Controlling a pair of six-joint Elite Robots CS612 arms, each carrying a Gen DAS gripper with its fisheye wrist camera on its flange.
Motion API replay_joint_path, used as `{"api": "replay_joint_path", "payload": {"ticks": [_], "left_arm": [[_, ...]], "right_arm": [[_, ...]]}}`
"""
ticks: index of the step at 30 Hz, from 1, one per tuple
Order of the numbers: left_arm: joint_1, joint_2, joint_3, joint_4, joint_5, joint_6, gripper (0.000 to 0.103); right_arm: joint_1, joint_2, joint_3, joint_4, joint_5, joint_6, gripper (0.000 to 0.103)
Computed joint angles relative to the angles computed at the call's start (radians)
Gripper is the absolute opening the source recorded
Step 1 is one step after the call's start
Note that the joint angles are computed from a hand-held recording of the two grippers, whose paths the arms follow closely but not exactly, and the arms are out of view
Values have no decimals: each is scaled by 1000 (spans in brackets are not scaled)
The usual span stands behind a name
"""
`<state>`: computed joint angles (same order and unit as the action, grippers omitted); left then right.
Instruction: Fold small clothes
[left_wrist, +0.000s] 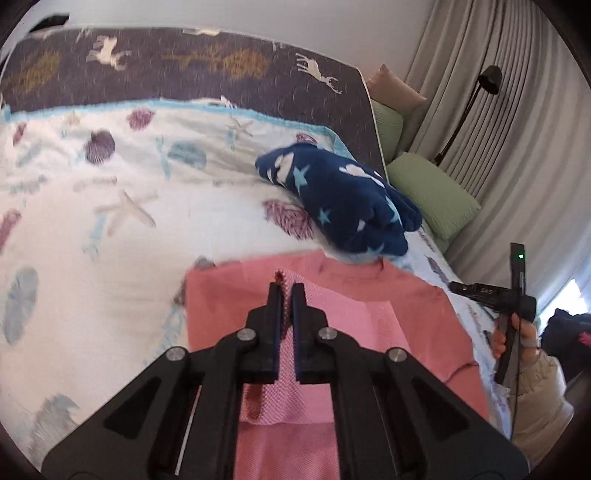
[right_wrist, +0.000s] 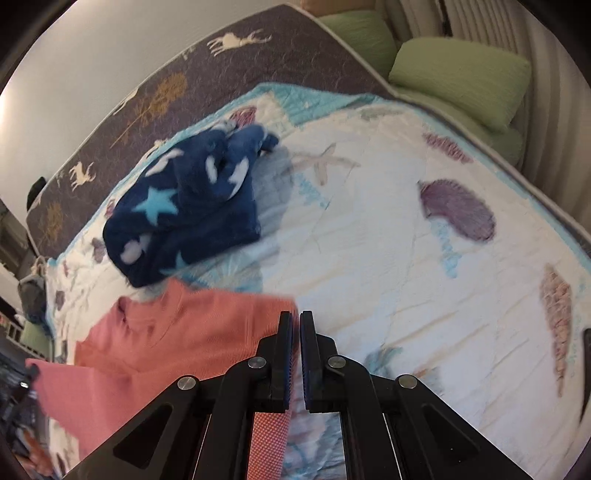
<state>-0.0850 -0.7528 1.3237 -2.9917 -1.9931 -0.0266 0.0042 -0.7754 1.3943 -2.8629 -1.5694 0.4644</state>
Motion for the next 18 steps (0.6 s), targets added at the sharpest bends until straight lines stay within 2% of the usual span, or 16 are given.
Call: {"api": "replay_joint_path", "payload": {"ticks": [2,4,5,7,8,10,12,13,14,15,16,17,18], "left_arm": [[-4,9,-13,15,21,-4,6],[-13,26,-34,60,74,14,6],[-20,41,-53,111,119,25,6],[-21,62,-78,188,140,23,6],[-21,70,-84,215,147,19,6],[-18,78,-77,210,142,10,6],[-14,78,-72,191,128,-6,6],[-15,76,-72,192,132,-4,6],[-17,73,-70,191,141,3,6],[-19,70,-66,186,151,11,6],[-22,67,-60,179,162,20,6],[-26,63,-53,173,179,33,6],[-30,61,-47,167,202,43,7]], "right_arm": [[-4,0,-1,6,-6,6,3],[-11,2,-4,15,0,27,3],[-12,3,-4,17,1,34,3],[-17,0,6,8,33,38,4],[-18,-2,11,2,52,30,6],[-14,-8,14,11,88,-36,6],[-5,-11,7,37,71,-87,15],[-1,-10,-2,57,61,-94,31],[0,-6,-16,86,60,-91,52],[1,0,-27,101,64,-84,58],[3,10,-44,117,68,-85,59],[7,17,-58,139,61,-100,48],[15,28,-76,164,37,-126,25]]}}
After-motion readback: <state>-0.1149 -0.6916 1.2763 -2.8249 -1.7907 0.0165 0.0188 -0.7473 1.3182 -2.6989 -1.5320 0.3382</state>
